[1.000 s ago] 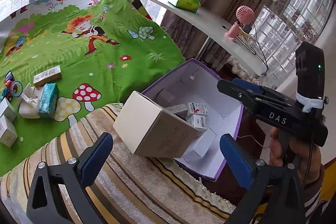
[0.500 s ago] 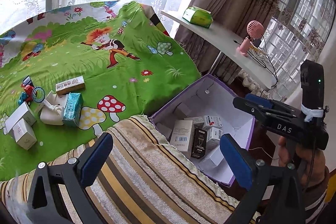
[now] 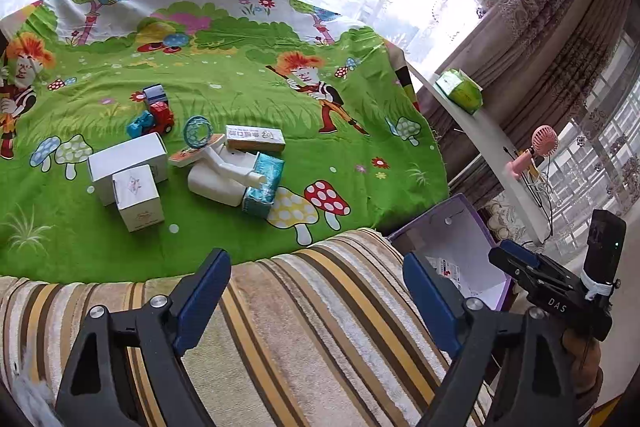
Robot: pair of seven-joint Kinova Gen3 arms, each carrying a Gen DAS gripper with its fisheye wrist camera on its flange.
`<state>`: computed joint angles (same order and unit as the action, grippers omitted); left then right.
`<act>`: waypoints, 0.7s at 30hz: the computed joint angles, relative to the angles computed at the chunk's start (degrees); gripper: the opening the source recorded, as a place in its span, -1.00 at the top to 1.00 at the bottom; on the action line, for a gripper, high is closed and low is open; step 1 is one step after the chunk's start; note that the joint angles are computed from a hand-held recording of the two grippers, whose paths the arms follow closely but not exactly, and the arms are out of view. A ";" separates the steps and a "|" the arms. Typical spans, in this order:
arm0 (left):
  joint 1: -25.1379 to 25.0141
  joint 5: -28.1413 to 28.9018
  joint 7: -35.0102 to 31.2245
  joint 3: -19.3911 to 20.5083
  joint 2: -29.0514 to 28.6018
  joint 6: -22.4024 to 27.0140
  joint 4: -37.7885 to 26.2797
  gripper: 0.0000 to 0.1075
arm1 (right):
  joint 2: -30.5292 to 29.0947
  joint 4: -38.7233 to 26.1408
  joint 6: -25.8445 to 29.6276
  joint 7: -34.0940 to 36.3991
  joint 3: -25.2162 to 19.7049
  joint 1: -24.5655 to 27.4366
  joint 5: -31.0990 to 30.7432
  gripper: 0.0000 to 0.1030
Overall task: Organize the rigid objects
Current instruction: 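Move both tools back over the table toward the remaining items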
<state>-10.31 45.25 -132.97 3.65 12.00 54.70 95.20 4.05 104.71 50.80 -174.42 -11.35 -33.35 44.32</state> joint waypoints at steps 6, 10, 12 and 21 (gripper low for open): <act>-2.96 -1.21 2.44 -1.99 1.04 -0.01 -0.71 -0.55 | 3.12 -3.25 -2.08 4.56 0.87 -0.14 -2.36 -0.28; -3.87 -3.55 4.35 -2.33 1.71 -0.83 -1.75 -0.51 | 5.34 -5.80 -3.33 8.20 2.04 -0.54 -4.39 -0.29; -4.13 -4.66 5.37 -2.22 2.28 -0.96 -2.54 -0.49 | 6.51 -7.18 -3.69 9.92 2.68 -0.92 -5.24 -0.29; -1.66 -14.67 15.24 -1.73 6.10 -1.30 -7.77 -0.33 | 11.65 -13.34 -5.59 18.69 5.28 -2.47 -9.65 -0.29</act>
<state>-11.96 30.58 -117.73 1.91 18.10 53.40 87.42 15.70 91.37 45.21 -155.72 -6.08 -35.82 34.67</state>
